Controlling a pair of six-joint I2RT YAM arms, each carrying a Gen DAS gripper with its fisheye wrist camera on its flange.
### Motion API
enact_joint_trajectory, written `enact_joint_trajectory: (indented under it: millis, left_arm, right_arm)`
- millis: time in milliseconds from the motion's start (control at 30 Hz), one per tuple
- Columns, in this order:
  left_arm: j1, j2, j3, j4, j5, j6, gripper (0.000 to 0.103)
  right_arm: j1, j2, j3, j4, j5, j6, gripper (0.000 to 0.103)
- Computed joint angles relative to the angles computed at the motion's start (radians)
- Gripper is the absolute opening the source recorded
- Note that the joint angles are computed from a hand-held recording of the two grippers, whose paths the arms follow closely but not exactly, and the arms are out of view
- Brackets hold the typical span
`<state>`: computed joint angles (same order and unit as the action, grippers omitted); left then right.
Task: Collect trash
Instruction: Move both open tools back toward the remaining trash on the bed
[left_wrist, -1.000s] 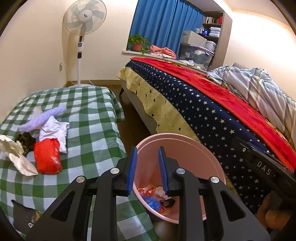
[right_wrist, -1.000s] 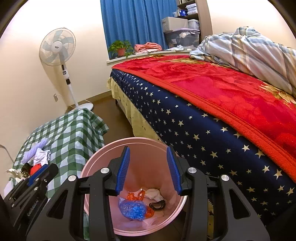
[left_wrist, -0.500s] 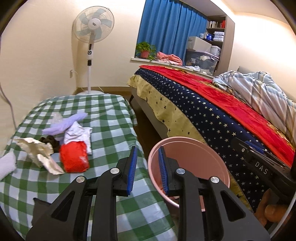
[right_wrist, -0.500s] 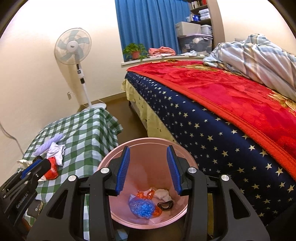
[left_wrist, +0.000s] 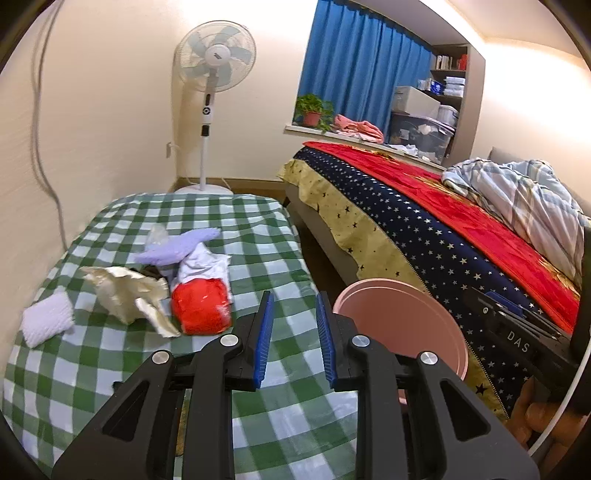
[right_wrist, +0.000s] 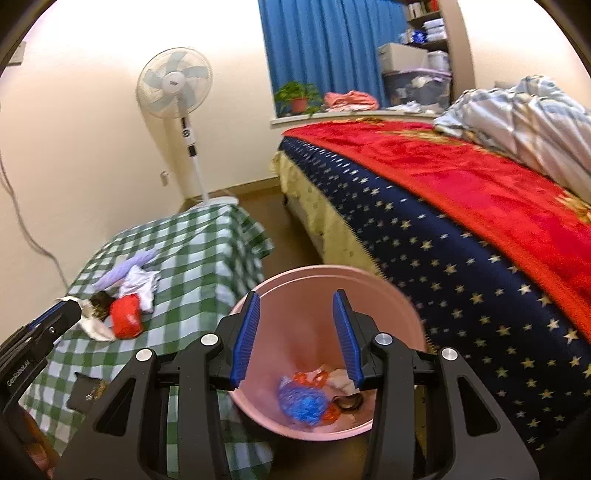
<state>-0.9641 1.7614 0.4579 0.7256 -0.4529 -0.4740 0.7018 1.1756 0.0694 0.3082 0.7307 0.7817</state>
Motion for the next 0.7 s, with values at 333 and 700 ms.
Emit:
enact_joint_trajectory:
  millis: [333,700]
  left_arm:
    - [0.137,-0.127,-0.202,0.046,-0.022,-0.08,0.024]
    - [0.32,-0.264,-0.347,0.003,-0.03,-0.182,0.024]
  right_arm:
    - [0.094,0.29,0.061,0.257,-0.073,-0.025,0.042]
    - [0.158,0.613,0.2,0.466,-0.203,-0.055,0.041]
